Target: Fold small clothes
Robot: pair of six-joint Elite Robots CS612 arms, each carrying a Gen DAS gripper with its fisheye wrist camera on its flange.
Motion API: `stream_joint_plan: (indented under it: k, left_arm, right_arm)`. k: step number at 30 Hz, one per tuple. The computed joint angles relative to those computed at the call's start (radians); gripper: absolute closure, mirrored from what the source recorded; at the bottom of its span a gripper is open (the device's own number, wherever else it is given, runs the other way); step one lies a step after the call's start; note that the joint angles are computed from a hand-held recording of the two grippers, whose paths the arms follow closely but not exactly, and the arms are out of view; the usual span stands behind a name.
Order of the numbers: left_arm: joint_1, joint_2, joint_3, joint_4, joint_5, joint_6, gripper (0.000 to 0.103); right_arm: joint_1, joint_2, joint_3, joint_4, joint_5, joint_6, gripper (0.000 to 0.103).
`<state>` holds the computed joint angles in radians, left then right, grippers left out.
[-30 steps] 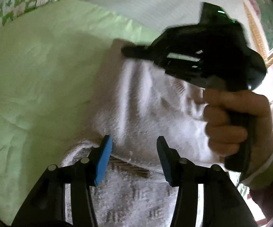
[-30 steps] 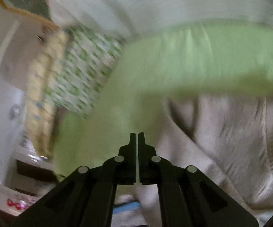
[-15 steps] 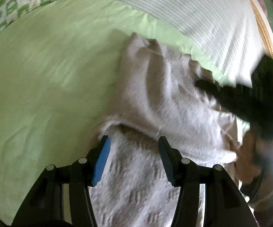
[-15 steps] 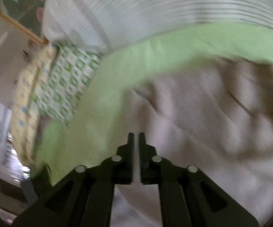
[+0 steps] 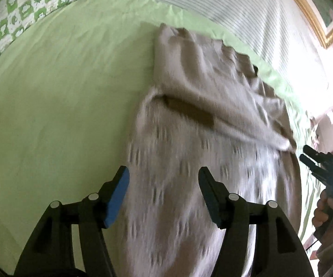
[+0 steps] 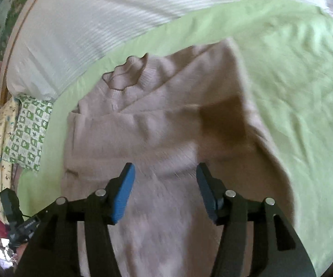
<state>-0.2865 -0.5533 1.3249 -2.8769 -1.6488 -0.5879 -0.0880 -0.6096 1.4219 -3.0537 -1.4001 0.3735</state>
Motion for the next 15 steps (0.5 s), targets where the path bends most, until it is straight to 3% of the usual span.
stream_joint_plan:
  k: [5,15]
  left_arm:
    - [-0.006,-0.034,0.078,-0.008,-0.046,-0.007,0.037]
    - [-0.025,-0.093,0.214,-0.026,-0.102,0.045,0.029]
  right_arm:
    - [-0.041,-0.063,0.146,-0.081,-0.003,0.010,0.046]
    - [-0.060,-0.137,0.348,-0.174,-0.050,0.037,0.046]
